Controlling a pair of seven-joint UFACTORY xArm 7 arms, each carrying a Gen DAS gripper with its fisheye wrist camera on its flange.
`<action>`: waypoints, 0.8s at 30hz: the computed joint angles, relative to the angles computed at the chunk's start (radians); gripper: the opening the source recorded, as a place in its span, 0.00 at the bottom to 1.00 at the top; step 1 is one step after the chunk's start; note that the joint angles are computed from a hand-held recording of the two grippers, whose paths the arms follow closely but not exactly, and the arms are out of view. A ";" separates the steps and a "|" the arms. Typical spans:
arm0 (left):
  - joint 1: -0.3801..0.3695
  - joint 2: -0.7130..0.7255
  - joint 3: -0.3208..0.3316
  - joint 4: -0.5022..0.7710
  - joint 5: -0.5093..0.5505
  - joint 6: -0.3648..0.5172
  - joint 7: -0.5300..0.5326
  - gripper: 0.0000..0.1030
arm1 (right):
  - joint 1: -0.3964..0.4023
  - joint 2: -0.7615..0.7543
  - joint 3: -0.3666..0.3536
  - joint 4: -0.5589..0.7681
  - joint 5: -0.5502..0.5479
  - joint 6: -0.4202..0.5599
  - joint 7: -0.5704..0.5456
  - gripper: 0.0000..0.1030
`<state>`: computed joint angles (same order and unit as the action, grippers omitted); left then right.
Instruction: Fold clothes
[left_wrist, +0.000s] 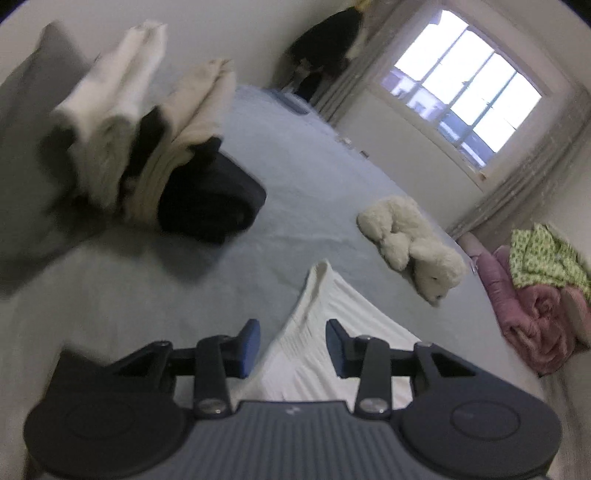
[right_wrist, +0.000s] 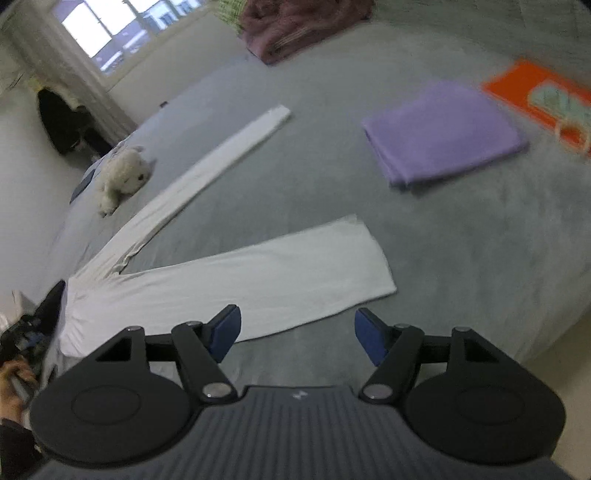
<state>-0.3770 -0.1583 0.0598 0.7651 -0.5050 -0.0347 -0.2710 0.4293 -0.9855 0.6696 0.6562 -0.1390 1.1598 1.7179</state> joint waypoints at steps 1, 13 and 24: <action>0.057 -0.028 -0.058 -0.023 0.031 0.021 -0.080 0.40 | -0.002 0.003 0.008 0.009 -0.010 0.009 -0.006 0.72; 0.476 -0.126 -0.522 -0.044 0.592 0.231 -0.718 0.42 | 0.010 0.046 -0.009 -0.053 -0.096 -0.040 -0.084 0.74; 0.382 -0.182 -0.467 -0.035 0.787 0.395 -0.863 0.40 | 0.023 0.126 0.074 -0.019 -0.263 -0.105 -0.236 0.74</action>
<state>0.0047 -0.3399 -0.4072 0.7297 0.2817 0.3599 -1.1337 0.4519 -0.8595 0.7435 0.6373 -0.4023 1.0553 1.4817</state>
